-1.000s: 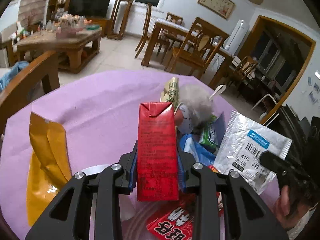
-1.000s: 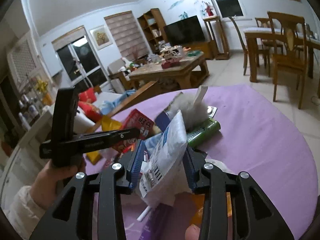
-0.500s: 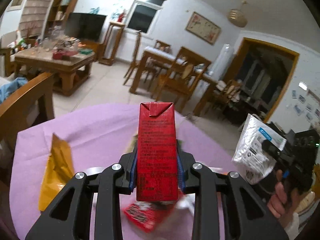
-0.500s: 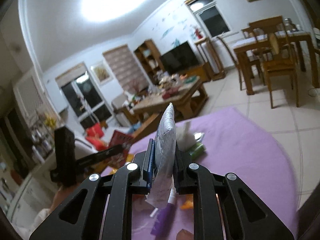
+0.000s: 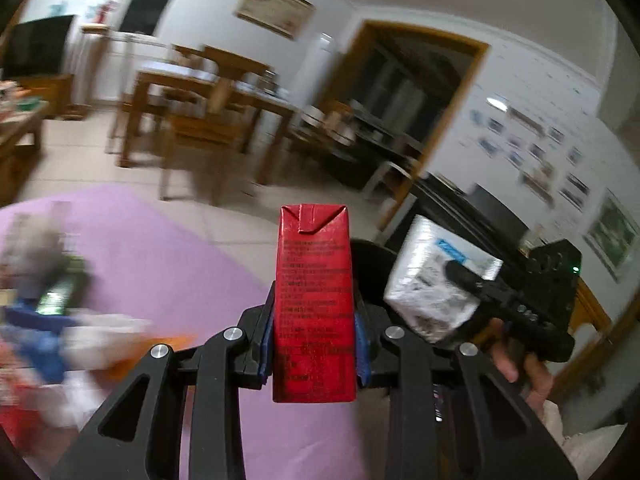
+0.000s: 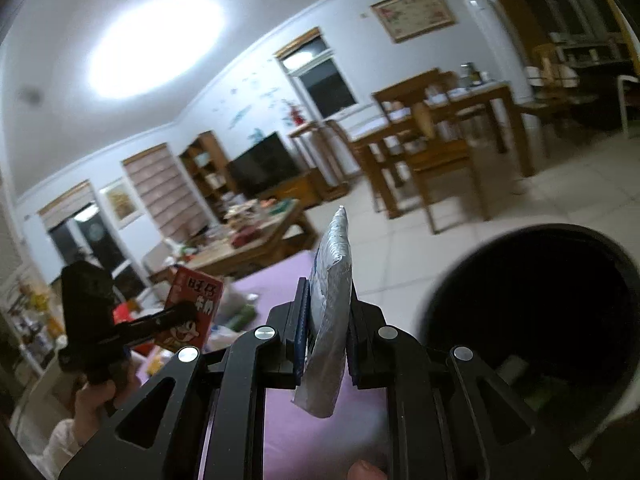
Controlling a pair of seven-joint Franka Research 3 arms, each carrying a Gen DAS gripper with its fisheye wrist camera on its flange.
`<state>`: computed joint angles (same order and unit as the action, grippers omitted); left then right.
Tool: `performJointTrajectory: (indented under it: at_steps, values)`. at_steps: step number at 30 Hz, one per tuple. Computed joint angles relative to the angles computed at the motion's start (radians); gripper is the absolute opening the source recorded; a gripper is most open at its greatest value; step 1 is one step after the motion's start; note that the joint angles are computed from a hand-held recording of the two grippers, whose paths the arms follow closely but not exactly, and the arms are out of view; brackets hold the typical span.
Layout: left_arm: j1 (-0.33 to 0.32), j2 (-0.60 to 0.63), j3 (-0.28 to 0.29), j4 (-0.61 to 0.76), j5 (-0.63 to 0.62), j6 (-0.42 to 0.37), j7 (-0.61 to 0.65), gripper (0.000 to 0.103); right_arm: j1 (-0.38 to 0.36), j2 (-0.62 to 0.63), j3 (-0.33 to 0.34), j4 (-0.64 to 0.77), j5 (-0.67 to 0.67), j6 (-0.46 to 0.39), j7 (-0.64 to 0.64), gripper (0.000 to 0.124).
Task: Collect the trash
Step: 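Carry the red juice box and white packet over the black bin, then open both tools to drop the juice box and packet into the bin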
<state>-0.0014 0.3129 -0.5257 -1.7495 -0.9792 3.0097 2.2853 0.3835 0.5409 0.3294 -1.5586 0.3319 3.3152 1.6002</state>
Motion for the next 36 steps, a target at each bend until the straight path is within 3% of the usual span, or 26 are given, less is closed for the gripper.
performJointTrajectory:
  at_steps: [4,9,11,19,26,28,29,30,31,32,33,34,36]
  values:
    - [-0.049,0.117,-0.018,0.116,0.089,-0.043,-0.035,0.031,-0.023,-0.08,-0.04,-0.159,0.027,0.051,0.021,0.017]
    - [-0.109,0.267,-0.014,0.282,0.259,-0.12,-0.155,0.031,-0.107,-0.117,-0.012,-0.294,0.004,0.123,0.099,0.017]
    - [-0.123,0.31,-0.018,0.327,0.31,-0.139,-0.187,0.031,-0.088,-0.112,-0.047,-0.298,0.002,0.128,0.121,0.017]
    - [-0.158,0.42,-0.006,0.456,0.483,-0.195,-0.34,0.031,-0.142,-0.073,-0.039,-0.326,-0.079,0.16,0.217,0.017]
    - [-0.218,0.483,0.041,0.555,0.63,-0.24,-0.476,0.031,-0.039,-0.025,-0.136,-0.224,-0.03,0.09,0.202,0.017]
    - [-0.239,0.497,0.07,0.588,0.672,-0.263,-0.527,0.032,-0.055,-0.02,-0.119,-0.218,-0.028,0.08,0.198,0.02]
    - [-0.243,0.499,0.079,0.593,0.689,-0.272,-0.546,0.033,-0.058,-0.017,-0.112,-0.205,-0.026,0.069,0.197,0.033]
    - [-0.24,0.498,0.077,0.593,0.699,-0.276,-0.553,0.038,-0.082,-0.014,-0.09,-0.214,-0.057,0.084,0.226,0.043]
    - [-0.239,0.49,0.081,0.583,0.709,-0.267,-0.564,0.056,-0.071,-0.014,-0.095,-0.202,-0.019,0.083,0.199,0.062]
    - [-0.246,0.474,0.096,0.564,0.724,-0.245,-0.588,0.067,-0.052,-0.017,-0.116,-0.21,-0.004,0.101,0.202,0.071]
    - [-0.241,0.452,0.1,0.529,0.734,-0.212,-0.601,0.084,-0.028,-0.025,-0.135,-0.213,0.011,0.106,0.201,0.072]
    - [-0.238,0.417,0.109,0.477,0.721,-0.163,-0.595,0.086,-0.023,-0.022,-0.141,-0.206,0.014,0.105,0.198,0.072]
    - [-0.201,0.399,0.069,0.442,0.757,-0.14,-0.604,0.086,0.0,-0.026,-0.158,-0.208,0.025,0.116,0.189,0.072]
